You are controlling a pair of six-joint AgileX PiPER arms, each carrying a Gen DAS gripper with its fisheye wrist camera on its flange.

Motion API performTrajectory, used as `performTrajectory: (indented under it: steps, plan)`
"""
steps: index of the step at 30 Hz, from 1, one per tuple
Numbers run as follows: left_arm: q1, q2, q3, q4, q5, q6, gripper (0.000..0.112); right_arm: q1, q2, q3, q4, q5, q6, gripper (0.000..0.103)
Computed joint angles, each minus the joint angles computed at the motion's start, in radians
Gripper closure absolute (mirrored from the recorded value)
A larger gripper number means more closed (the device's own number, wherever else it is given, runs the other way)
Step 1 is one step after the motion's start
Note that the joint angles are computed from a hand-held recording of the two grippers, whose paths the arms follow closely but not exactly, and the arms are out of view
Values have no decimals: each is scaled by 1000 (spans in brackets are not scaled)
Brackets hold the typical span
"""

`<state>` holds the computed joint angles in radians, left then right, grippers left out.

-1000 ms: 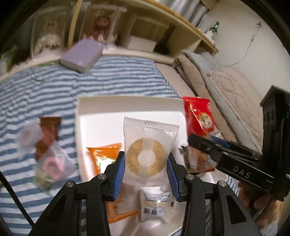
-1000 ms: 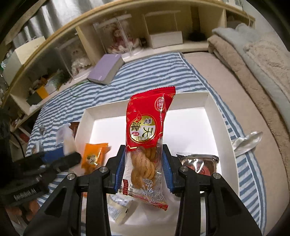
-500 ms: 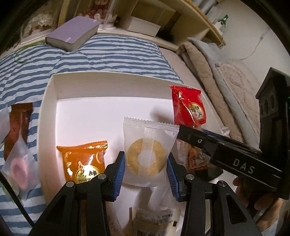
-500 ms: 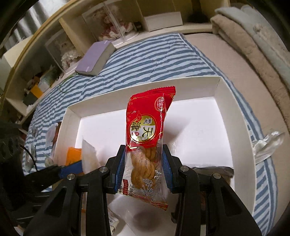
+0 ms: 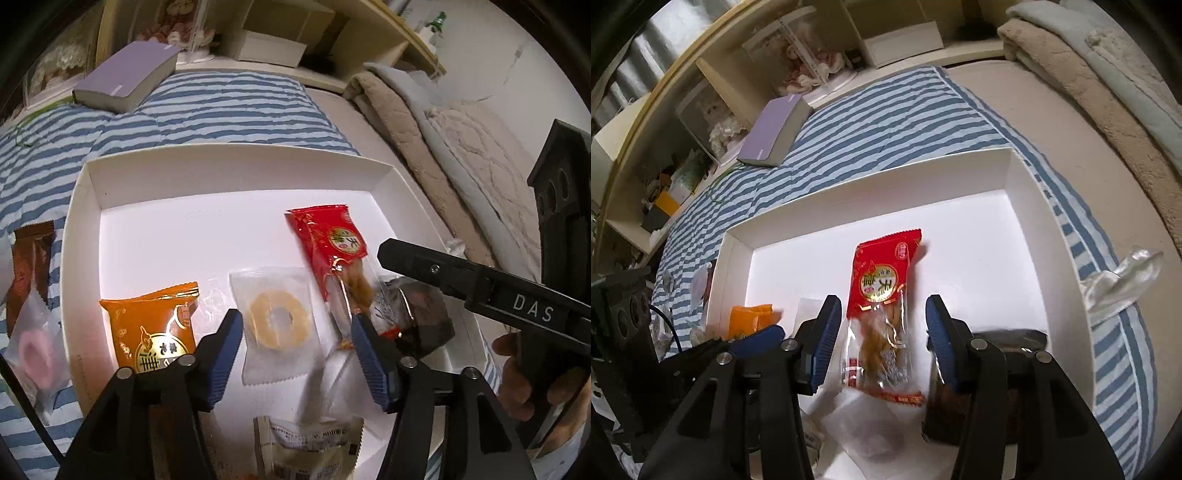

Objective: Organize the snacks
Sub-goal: 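Withdraw both tools from the tray back toward the remaining snacks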

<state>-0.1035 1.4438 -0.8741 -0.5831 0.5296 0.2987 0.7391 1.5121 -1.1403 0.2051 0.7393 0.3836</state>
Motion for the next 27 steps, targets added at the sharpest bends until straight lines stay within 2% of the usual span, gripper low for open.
performTrajectory:
  steps: [4, 9, 11, 12, 14, 18, 24, 27]
  plan:
    - [-27, -59, 36, 61, -8, -54, 38, 13, -37, 9, -43, 27, 27, 53]
    - [-56, -131, 70, 157, -1, -146, 22, 38, -87, 33, -112, 41, 76, 39]
    - [-55, -173, 92, 167, 9, -158, 10, 56, -105, 37, -154, 56, 98, 33]
    - [-52, -185, 98, 164, 14, -155, 9, 67, -114, 40, -174, 64, 111, 30]
    - [-48, -220, 113, 174, 29, -168, 9, 93, -129, 39, -223, 92, 153, 17]
    - [-26, -283, 134, 199, 72, -180, 9, 120, -161, 46, -258, 114, 192, 0]
    - [-14, -372, 146, 264, 132, -243, 9, 150, -205, 49, -296, 151, 245, 0]
    - [23, -419, 140, 252, 185, -220, 9, 181, -219, 41, -345, 180, 292, 0]
